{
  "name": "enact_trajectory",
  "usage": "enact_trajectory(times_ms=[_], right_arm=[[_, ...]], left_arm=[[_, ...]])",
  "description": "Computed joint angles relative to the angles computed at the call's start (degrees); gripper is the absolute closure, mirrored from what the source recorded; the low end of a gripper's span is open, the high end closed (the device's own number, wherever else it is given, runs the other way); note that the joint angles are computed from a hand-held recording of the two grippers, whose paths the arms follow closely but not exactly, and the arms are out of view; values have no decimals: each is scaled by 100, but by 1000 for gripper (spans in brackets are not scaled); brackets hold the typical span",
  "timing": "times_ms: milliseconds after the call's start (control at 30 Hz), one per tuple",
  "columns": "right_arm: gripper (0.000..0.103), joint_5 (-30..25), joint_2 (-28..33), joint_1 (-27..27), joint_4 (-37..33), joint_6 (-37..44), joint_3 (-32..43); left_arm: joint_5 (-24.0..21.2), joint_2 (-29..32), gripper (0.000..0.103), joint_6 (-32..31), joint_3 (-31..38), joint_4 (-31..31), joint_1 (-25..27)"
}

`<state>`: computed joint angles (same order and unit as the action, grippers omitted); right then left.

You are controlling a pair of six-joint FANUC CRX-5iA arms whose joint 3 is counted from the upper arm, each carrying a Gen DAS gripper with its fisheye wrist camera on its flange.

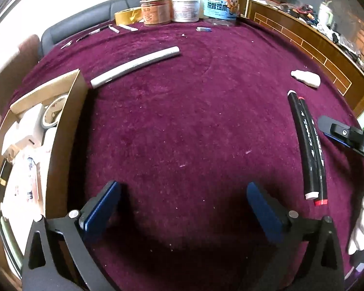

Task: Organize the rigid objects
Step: 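Move both tools back toward the two remaining black markers, then grasp a black marker with the left tool while the right tool grasps the red-capped marker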

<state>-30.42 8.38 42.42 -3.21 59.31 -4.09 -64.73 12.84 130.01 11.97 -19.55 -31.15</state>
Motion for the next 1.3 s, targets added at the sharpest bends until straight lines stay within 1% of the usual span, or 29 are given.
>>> enact_trajectory(times_ms=[33, 100, 200, 233, 267, 300, 333, 400, 467, 533, 600, 700, 733, 800, 867, 933, 1000, 1033, 1133, 1167, 1200, 1233, 1300], right_arm=[[58, -49, 26, 48, 179, -79, 9], [58, -231, 98, 228, 823, -388, -1], [58, -573, 265, 497, 1830, -828, 44], [59, -680, 315, 539, 2029, -941, 76], [62, -954, 431, 597, 2243, -1026, 201], [68, -1253, 580, 635, 2278, -974, 392], [71, -1267, 608, 678, 2527, -1151, 343], [72, -1366, 687, 741, 2888, -1323, 332], [77, -1378, 693, 728, 2863, -1311, 351], [90, -1364, 630, 692, 2717, -1212, 341], [91, -1321, 523, 631, 2432, -1067, 303], [91, -1119, 319, 558, 2421, -1181, 18], [90, -1049, 273, 527, 2415, -1203, -48], [90, -853, 159, 435, 2304, -1158, -194], [90, -709, 90, 331, 2087, -1020, -245], [91, -549, 10, 241, 1882, -981, -315], [91, -421, -35, 132, 1554, -858, -314], [91, -378, -53, 91, 1403, -783, -306], [91, -264, -84, -81, 749, -400, -218], [90, -250, -93, -114, 609, -312, -202], [90, -244, -93, -135, 522, -252, -185], [90, -251, -82, -138, 501, -231, -165], [90, -262, -75, -129, 512, -226, -154]], left_arm=[[33, -5, 2, -6, -13, -2, 3], [146, -44, 1, 27, -75, -92, -29], [164, -60, 1, 32, -95, -89, -28], [179, -59, 1, 22, -102, -79, -14], [191, -53, 1, 14, -103, -71, -4], [192, -53, 1, 17, -103, -70, -6], [189, -53, 1, 18, -102, -72, -7], [187, -53, 1, 17, -102, -72, -8], [174, -54, 1, 14, -96, -77, -9], [177, -56, 1, 16, -96, -73, -10], [173, -57, 1, -8, -93, -54, -4], [174, -83, 2, -26, -107, 89, 35], [343, -160, 2, -31, -218, 324, 110], [962, -360, 2, -95, -540, 878, 248], [1056, -299, 2, -161, -404, 848, 143], [1000, -82, 2, -357, -73, 671, -55], [935, 183, 2, -656, 210, 700, -172], [843, 361, 2, -804, 398, 713, -227], [403, 868, 3, -971, 1019, 546, -377], [209, 1027, 12, -966, 1235, 500, -400], [-27, 1171, 21, -855, 1495, 306, -457], [9, 1185, 30, -861, 1516, 347, -437], [-47, 1203, 76, -933, 1596, 437, -378]])
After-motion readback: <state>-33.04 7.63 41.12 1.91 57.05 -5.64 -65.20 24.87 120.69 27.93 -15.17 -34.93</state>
